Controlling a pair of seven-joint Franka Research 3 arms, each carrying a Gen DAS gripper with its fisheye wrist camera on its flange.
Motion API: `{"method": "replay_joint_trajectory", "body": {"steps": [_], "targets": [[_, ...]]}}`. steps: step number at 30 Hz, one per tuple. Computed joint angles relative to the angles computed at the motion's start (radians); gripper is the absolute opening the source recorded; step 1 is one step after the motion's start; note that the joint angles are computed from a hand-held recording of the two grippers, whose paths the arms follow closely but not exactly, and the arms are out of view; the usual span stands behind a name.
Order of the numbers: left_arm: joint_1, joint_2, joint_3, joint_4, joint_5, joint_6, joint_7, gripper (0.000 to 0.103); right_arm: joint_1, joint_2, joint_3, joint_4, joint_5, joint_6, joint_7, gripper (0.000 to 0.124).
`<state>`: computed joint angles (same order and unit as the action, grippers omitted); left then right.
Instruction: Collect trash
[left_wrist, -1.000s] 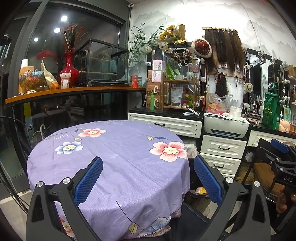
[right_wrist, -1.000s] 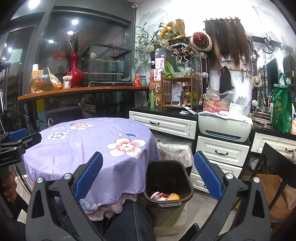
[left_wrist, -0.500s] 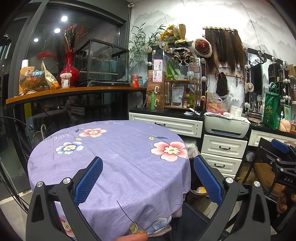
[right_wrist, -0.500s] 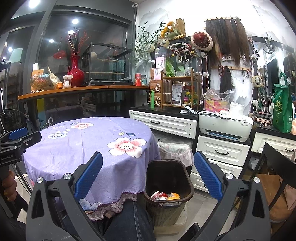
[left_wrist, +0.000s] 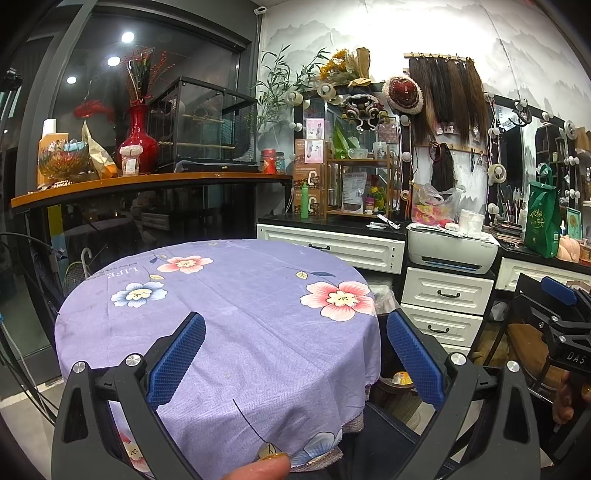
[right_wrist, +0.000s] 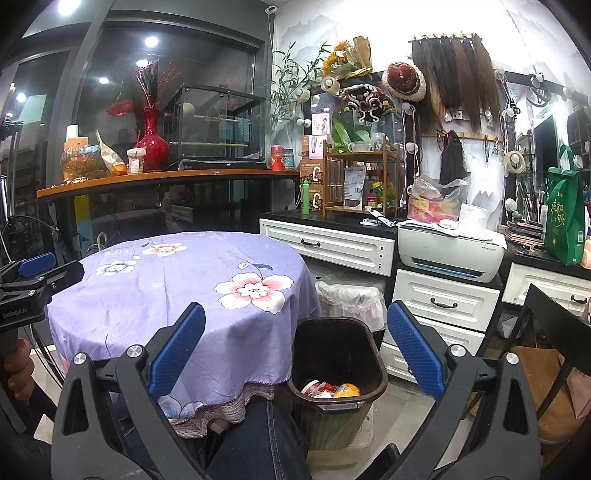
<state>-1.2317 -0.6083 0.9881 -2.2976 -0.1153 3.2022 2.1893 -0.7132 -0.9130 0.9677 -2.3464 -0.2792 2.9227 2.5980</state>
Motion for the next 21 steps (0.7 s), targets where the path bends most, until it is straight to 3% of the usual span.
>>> {"method": "replay_joint_trajectory", "body": {"steps": [21], "targets": [[-0.006,-0.006,0.006,-0.006,0.006,0.015,0.01,0.098,0.002,0.004,-0.002,0.003,-0.008,-0.004,0.007,0.097]]}}
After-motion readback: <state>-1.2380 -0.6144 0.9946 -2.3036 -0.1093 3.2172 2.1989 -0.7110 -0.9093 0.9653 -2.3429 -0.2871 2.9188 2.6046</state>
